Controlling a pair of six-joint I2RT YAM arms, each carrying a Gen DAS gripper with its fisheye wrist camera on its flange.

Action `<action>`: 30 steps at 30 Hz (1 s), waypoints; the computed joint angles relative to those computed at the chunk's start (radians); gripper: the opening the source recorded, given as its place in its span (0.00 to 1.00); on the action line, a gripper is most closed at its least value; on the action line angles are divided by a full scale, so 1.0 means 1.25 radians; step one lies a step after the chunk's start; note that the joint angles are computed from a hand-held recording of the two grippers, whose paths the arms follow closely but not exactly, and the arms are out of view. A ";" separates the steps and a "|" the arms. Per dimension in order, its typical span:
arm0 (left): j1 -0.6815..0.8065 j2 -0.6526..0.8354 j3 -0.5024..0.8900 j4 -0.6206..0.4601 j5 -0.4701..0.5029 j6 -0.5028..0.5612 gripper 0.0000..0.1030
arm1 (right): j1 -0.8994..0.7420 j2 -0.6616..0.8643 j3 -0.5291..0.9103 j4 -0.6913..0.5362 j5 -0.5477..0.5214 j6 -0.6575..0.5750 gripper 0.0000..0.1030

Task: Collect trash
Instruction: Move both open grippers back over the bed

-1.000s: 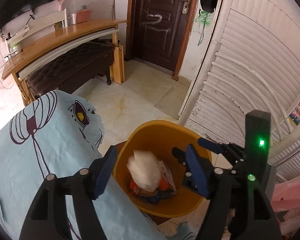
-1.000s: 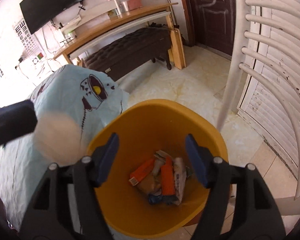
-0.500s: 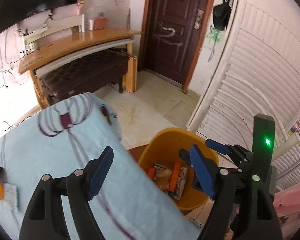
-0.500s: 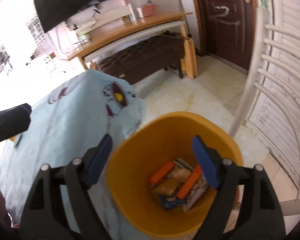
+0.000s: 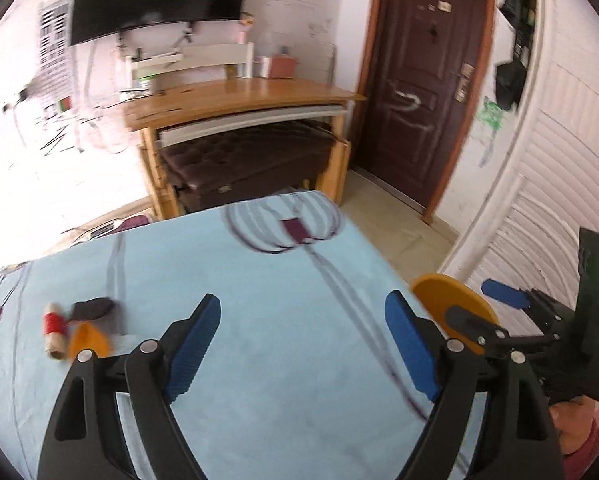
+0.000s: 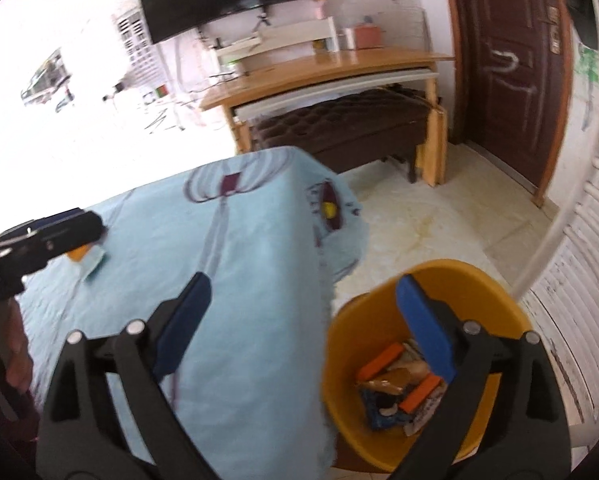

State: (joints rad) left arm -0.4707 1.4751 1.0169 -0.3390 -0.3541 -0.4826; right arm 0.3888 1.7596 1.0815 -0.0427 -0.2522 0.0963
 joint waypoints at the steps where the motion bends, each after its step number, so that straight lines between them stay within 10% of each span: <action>1: 0.015 -0.021 -0.019 0.002 0.000 0.001 0.78 | 0.015 0.003 0.009 -0.009 -0.005 -0.001 0.89; 15: 0.320 -0.282 -0.240 -0.016 0.050 0.014 0.80 | 0.240 0.055 0.135 -0.066 0.077 -0.013 0.90; 30: 0.527 -0.274 -0.278 -0.013 0.167 0.073 0.80 | 0.392 0.202 0.358 -0.162 0.090 -0.040 0.91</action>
